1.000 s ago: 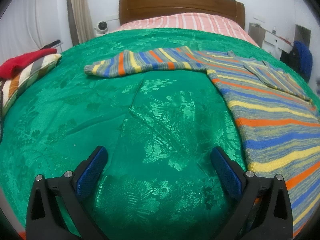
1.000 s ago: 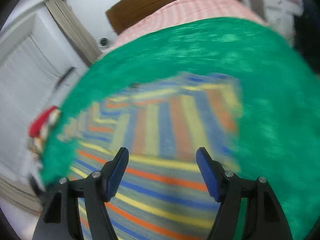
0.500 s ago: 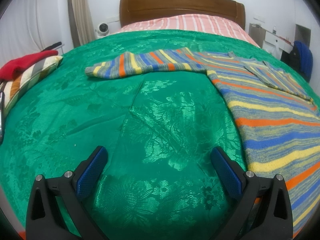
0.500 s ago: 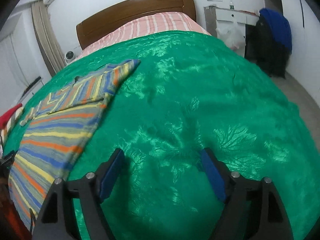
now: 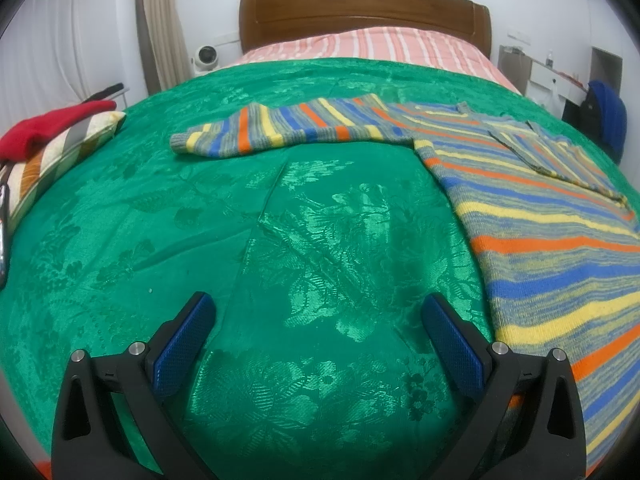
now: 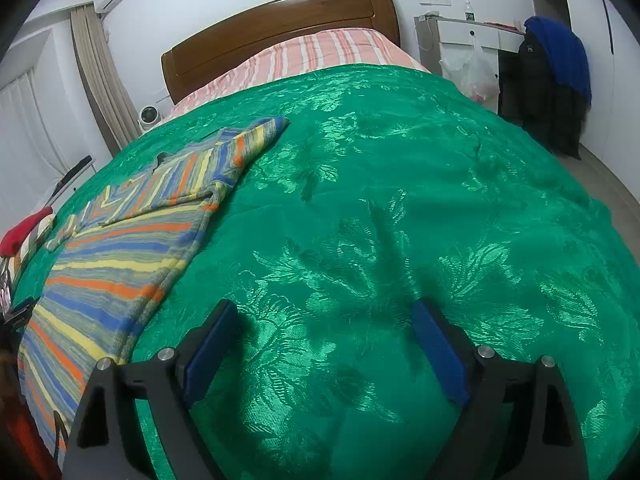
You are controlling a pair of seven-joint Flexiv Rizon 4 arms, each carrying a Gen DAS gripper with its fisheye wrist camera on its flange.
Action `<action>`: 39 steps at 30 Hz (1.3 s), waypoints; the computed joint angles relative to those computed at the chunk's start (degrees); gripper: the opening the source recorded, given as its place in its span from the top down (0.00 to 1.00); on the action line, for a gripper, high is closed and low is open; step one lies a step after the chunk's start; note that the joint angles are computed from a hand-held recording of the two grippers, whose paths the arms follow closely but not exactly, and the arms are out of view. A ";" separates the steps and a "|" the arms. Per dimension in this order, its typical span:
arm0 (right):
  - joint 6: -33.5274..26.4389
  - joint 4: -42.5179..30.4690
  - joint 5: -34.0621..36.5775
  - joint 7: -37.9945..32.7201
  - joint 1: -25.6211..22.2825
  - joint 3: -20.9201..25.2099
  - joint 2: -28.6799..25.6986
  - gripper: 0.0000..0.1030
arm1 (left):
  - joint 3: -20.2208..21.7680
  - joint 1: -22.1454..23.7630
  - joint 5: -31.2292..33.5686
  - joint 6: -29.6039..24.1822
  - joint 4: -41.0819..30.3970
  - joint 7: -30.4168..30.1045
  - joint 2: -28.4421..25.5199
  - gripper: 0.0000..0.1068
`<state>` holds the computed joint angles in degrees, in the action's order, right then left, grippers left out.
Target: Fold small clothes
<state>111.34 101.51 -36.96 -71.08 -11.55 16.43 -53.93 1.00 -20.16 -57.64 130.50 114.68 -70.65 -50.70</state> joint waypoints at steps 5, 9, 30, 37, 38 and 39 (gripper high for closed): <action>0.15 -0.06 0.10 -0.07 0.04 0.00 -0.10 0.14 | -0.02 -0.08 -0.25 0.10 -0.06 0.11 -0.05 0.04; 0.22 -0.06 0.05 -0.05 -0.01 0.06 -0.14 0.14 | -0.11 -0.03 -0.30 0.16 -0.08 0.20 -0.06 0.04; 0.73 0.01 -0.29 0.56 0.21 -0.29 -0.17 0.14 | -0.32 0.00 -0.53 0.39 -0.07 0.39 -0.07 0.04; 0.83 0.01 -0.39 0.68 0.23 -0.36 -0.20 0.14 | -0.39 0.01 -0.59 0.47 -0.07 0.44 -0.09 0.04; 0.84 0.01 -0.41 0.70 0.23 -0.37 -0.20 0.14 | -0.40 0.02 -0.59 0.47 -0.07 0.44 -0.09 0.04; 0.84 0.01 -0.43 0.72 0.24 -0.38 -0.20 0.14 | -0.40 0.03 -0.60 0.48 -0.07 0.45 -0.09 0.04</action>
